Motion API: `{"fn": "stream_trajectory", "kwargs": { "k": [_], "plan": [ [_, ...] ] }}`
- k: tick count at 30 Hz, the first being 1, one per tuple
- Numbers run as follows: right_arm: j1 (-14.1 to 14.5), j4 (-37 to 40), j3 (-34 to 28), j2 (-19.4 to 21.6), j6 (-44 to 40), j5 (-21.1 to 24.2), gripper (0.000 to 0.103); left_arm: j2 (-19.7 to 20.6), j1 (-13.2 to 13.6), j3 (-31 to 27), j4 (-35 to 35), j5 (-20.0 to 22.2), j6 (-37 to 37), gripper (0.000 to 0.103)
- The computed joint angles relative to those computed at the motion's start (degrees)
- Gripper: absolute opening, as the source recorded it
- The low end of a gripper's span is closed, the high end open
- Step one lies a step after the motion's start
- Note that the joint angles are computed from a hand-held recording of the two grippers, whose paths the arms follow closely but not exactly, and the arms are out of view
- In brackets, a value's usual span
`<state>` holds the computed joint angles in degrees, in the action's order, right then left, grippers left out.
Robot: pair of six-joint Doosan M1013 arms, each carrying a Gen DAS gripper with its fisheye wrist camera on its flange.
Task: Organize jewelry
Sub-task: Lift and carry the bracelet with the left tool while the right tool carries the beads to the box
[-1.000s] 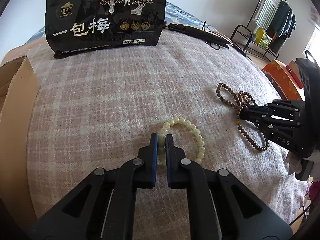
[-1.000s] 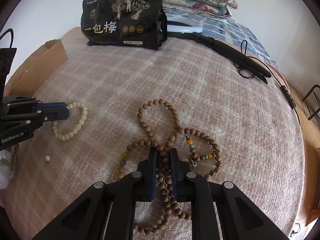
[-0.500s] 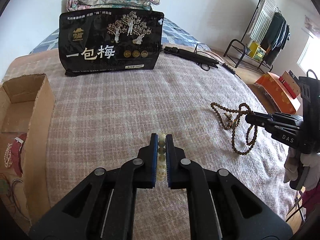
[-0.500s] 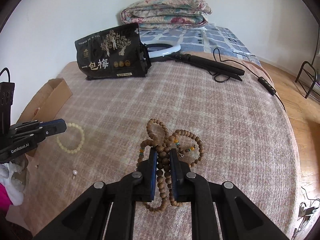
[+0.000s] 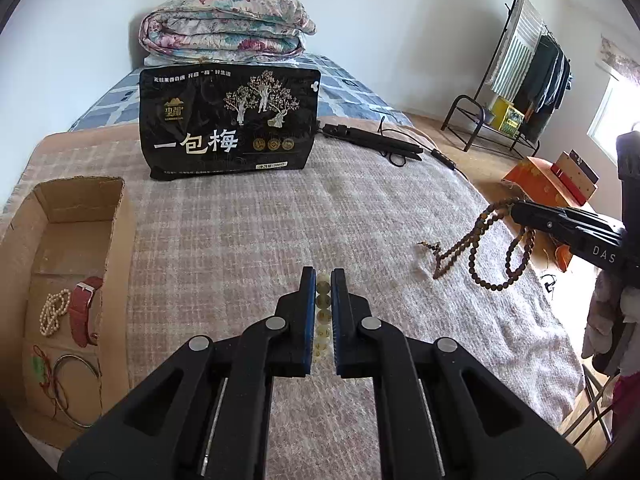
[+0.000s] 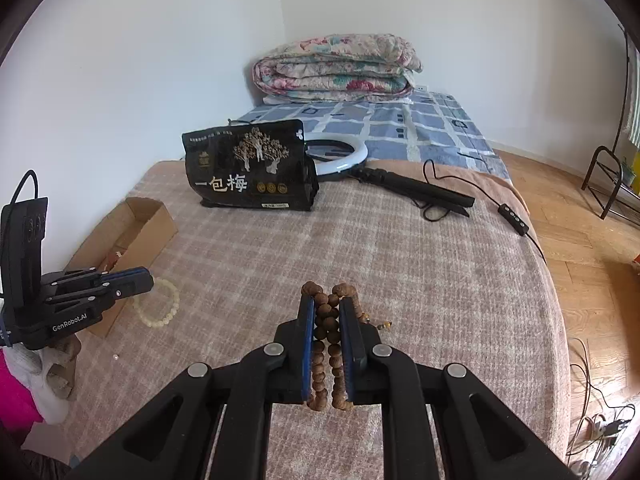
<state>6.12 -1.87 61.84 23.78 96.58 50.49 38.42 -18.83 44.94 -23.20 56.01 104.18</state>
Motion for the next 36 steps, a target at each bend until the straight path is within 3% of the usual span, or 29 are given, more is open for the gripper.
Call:
{"fn": "stream_trajectory", "kwargs": {
  "k": [19,28,36],
  "plan": [
    [4.1,-6.7,-7.7,0.0,2.2,2.6,0.01,-4.2,3.4,1.7,-2.3,-2.4,0.1,0.005],
    [6.5,-5.6,-16.6,3.0,-0.2,4.1,0.01,-5.4,6.2,1.5,-2.1,-3.1,0.2,0.005],
    [9.5,-2.9,-30.4,10.0,-4.3,8.1,0.01,-5.9,9.0,1.5,-1.1,-3.3,0.1,0.005]
  ]
}}
